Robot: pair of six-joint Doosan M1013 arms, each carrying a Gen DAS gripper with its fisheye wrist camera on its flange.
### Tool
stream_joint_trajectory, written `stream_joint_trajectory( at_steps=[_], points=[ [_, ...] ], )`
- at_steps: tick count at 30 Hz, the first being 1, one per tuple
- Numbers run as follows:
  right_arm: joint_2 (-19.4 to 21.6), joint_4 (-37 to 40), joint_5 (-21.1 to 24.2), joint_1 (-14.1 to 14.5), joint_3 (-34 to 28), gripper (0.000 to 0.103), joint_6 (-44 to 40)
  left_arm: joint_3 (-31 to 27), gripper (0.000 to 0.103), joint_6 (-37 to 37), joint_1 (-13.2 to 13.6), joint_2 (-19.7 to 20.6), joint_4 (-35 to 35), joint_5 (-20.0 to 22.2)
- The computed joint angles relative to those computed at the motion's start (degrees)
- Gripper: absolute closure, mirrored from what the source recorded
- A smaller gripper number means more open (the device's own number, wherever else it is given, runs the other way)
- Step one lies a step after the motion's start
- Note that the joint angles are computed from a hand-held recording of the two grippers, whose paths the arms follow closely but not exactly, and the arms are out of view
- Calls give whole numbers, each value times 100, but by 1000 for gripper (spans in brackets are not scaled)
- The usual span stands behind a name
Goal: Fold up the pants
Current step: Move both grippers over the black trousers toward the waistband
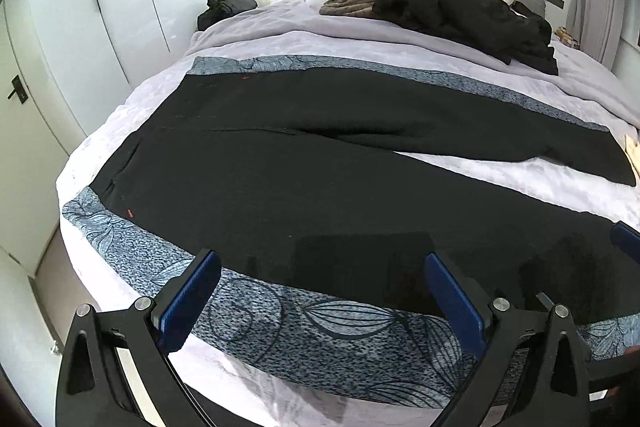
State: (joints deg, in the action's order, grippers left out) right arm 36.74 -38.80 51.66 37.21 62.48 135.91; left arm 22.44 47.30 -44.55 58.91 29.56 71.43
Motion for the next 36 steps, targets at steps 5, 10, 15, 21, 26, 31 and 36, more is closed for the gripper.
stream_joint_trajectory(
  at_steps=[5, 10, 15, 21, 26, 31, 36],
  points=[
    [73, -60, 48, 30, -135, 0, -99, 234, 1, -176, 47, -125, 40, -116],
    [181, 156, 158, 21, -351, 0, -362, 226, 1, -147, 88, -126, 1, -35],
    [288, 297, 275, 28, -551, 0, -588, 16, 1, 111, 189, -42, -466, 141],
    [373, 647, 349, -24, -724, 0, -760, -82, 1, 161, 279, -15, -852, 179],
    [422, 643, 418, -28, -826, 0, -832, -380, 1, 251, 345, 115, -1133, 395],
    [501, 763, 557, -63, -1003, 0, -905, -521, 1, 302, 393, 168, -1319, 511],
    [573, 848, 664, -80, -1157, 0, -981, -503, 1, 279, 416, 149, -1317, 486]
  ],
)
